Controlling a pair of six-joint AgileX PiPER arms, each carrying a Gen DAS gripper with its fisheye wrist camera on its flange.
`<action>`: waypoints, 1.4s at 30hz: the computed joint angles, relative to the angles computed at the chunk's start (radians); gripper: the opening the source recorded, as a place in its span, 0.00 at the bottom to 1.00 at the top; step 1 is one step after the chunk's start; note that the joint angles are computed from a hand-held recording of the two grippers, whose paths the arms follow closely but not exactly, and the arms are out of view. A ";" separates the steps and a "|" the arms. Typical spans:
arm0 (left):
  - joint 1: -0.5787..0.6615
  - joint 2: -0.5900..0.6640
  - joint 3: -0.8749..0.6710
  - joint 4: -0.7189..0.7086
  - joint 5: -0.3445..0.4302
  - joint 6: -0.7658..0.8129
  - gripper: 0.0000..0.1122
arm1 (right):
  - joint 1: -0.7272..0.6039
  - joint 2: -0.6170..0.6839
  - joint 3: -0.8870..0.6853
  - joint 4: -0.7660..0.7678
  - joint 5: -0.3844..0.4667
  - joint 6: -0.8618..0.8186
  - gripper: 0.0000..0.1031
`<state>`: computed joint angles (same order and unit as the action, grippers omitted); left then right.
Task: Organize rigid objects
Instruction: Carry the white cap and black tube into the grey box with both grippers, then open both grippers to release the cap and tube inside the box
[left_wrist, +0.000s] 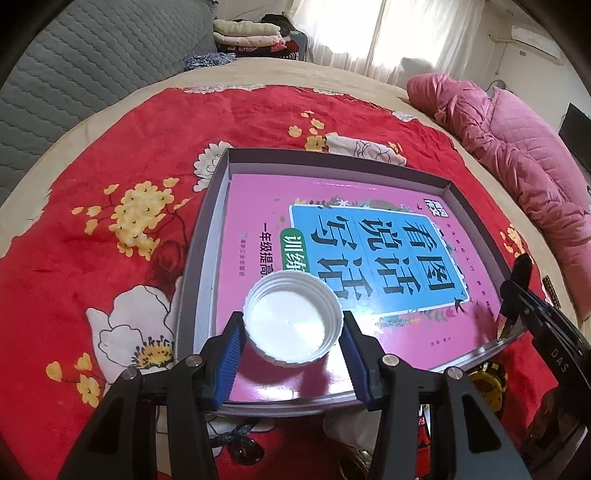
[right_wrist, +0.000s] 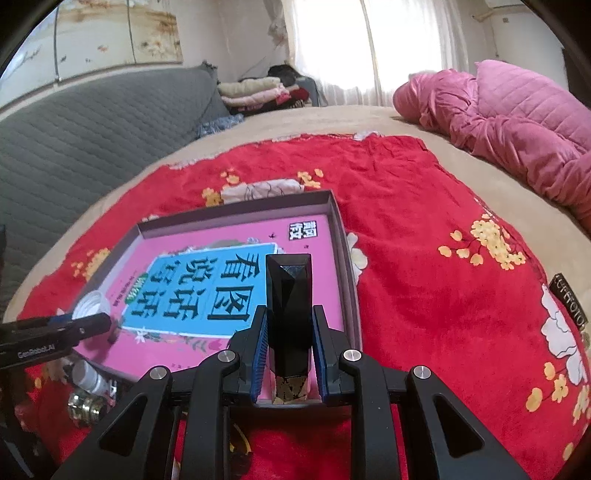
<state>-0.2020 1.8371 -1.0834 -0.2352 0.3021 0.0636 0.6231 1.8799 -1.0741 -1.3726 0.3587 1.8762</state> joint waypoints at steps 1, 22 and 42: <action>0.001 0.004 -0.003 -0.002 0.003 0.000 0.45 | 0.002 0.009 -0.017 0.044 0.008 -0.054 0.21; -0.014 0.020 -0.016 0.138 0.014 -0.107 0.45 | -0.036 0.127 -0.234 0.697 0.117 -0.752 0.22; 0.000 0.010 0.007 0.051 0.019 0.003 0.46 | 0.033 -0.026 0.010 0.207 0.031 -0.194 0.54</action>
